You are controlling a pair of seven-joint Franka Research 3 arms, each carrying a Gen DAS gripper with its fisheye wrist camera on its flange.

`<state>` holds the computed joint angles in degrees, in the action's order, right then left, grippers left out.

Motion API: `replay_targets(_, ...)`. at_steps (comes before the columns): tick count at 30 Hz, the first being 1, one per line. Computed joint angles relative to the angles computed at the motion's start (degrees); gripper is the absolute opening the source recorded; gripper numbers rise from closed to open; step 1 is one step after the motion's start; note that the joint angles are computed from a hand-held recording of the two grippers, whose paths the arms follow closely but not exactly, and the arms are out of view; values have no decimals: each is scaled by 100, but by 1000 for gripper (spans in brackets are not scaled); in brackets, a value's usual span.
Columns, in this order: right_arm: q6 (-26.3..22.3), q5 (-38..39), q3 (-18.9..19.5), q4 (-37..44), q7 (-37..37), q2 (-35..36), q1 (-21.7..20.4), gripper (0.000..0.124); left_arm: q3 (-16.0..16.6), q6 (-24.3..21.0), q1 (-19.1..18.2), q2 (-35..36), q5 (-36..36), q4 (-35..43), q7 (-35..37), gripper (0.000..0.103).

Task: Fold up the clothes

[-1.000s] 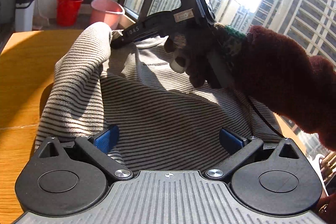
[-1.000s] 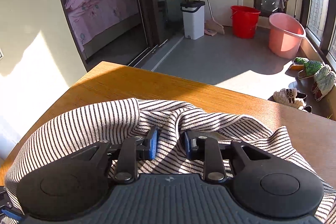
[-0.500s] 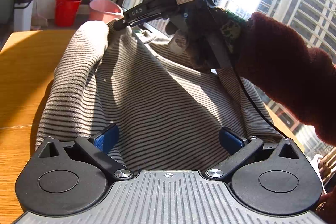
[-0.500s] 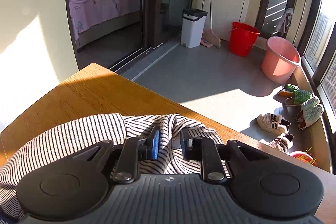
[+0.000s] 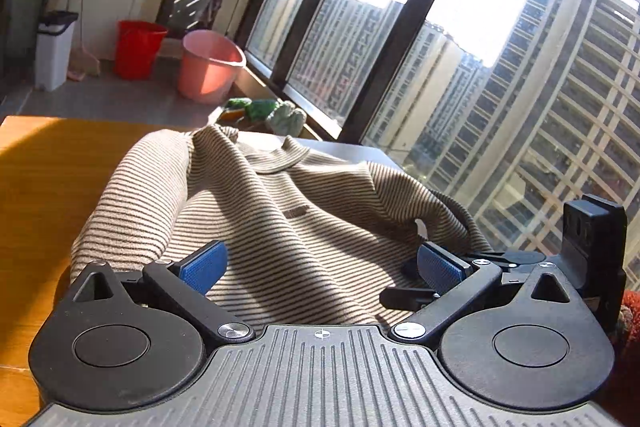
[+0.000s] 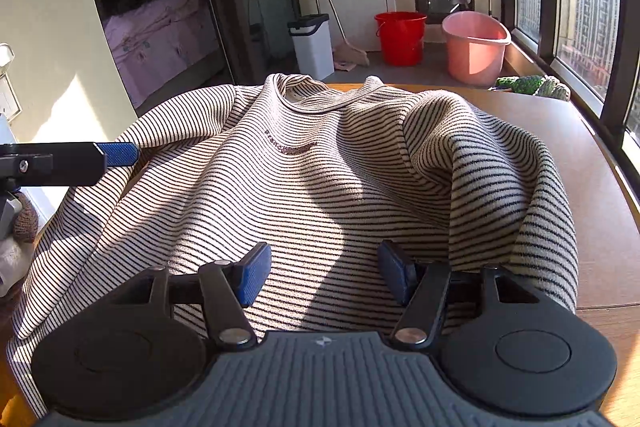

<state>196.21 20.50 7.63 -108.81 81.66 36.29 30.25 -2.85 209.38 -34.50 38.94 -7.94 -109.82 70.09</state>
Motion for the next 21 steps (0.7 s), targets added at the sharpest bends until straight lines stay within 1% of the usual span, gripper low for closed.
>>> replay_targets(1, 106, 44, 6, -114, 33, -45, 16, 60, 259, -281, -283, 74, -428, 146, 99, 103)
replay_targets(6, 606, -137, 464, -736, 320, -273, -386, 60, 923, -770, -983, -38, -1088, 31, 222, 103)
replay_targets(7, 659, -214, 530, -824, 383, -308, -457, 60, 1089, -803, -1173, -58, -1170, -14, 266, 103)
replay_targets(9, 761, -376, 645, -998, 520, -377, -588, 60, 1520, -935, -1672, -126, -1449, -126, 387, 103)
replay_targets(10, 798, -433, 661, -1069, 573, -410, -609, 60, 1568, -915, -1736, -152, -1477, -178, 374, 103)
replay_targets(13, 890, -646, 732, -1230, 731, -474, -693, 62, 1612, -820, -1837, -231, -1571, -329, 375, 103)
replay_targets(15, 893, -731, 694, -1169, 783, -429, -679, 65, 1339, -646, -1543, -280, -1451, -399, 294, 103)
replay_targets(17, 874, -792, 675, -1104, 832, -388, -680, 71, 1104, -642, -1232, -263, -1316, -295, 244, 103)
replay_targets(19, 850, -746, 582, -1056, 814, -368, -571, 75, 1151, -693, -1276, -253, -1316, -249, 314, 103)
replay_targets(20, 849, -704, 524, -1064, 779, -376, -498, 75, 1053, -705, -1195, -267, -1303, -226, 446, 103)
replay_targets(21, 849, -660, 467, -1077, 737, -386, -429, 76, 786, -612, -913, -305, -888, -254, 333, 103)
